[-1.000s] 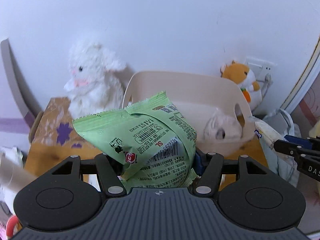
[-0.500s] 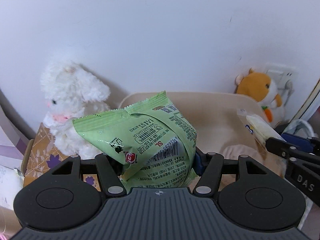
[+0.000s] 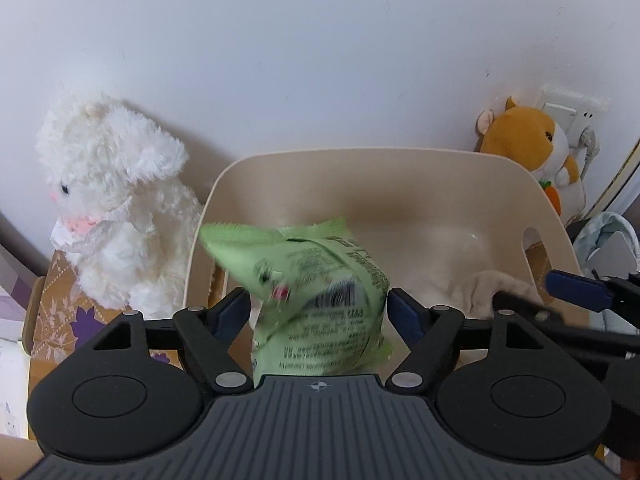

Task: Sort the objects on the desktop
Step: 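Lift the green bag and white pad into the basket and release both, then grasp the brown hair claw clip with the left gripper while the right gripper grasps the brown cloth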

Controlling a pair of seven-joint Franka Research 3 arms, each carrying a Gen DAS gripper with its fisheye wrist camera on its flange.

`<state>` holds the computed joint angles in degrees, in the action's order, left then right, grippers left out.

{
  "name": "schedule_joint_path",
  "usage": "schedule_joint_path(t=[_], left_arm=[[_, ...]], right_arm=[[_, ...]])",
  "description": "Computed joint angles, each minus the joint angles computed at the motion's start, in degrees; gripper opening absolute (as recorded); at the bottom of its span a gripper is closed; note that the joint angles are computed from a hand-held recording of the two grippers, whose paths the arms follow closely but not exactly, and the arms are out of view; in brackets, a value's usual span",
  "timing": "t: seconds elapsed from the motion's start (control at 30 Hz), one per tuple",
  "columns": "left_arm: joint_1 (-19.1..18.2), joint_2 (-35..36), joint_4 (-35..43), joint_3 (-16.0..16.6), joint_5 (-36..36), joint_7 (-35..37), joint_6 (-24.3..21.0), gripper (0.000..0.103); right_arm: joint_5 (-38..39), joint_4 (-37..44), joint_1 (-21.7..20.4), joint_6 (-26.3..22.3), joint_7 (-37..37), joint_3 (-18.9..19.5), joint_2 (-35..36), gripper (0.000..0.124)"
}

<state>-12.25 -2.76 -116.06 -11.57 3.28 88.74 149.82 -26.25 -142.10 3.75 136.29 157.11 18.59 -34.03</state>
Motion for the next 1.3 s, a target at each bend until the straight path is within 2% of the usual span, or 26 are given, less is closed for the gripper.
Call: schedule_joint_path(t=[0.17,0.33,0.47,0.7,0.97,1.3], left_arm=[[-0.2,-1.0,-0.3,0.2,-2.1,2.0,0.7,0.078],[-0.8,-2.7,-1.1,0.4,-4.4,3.8,1.3,0.079],[-1.5,-4.8,-2.2,1.0,-7.4,6.1,0.9,0.079],[-2.8,-11.8,-8.1,3.2,-9.8,9.7,-0.4,0.079],[-3.4,-20.5,-16.1,8.8,-14.1,14.9,-4.2,0.079],[0.7,-26.6,-23.7,13.1,-14.3,20.9,-9.8,0.079]], right_arm=[[1.1,-0.9,1.1,-0.9,0.2,0.8,-3.0,0.076],[2.5,-0.4,2.8,-4.4,-1.4,2.3,-6.2,0.081],[3.5,-0.7,3.7,-6.8,-1.4,3.4,-8.7,0.091],[7.1,-2.1,6.0,-9.0,0.8,5.5,-12.2,0.092],[11.1,-3.7,11.0,-8.9,0.8,7.5,-13.3,0.096],[16.5,-7.2,17.1,-9.9,1.2,8.3,-12.1,0.097]])
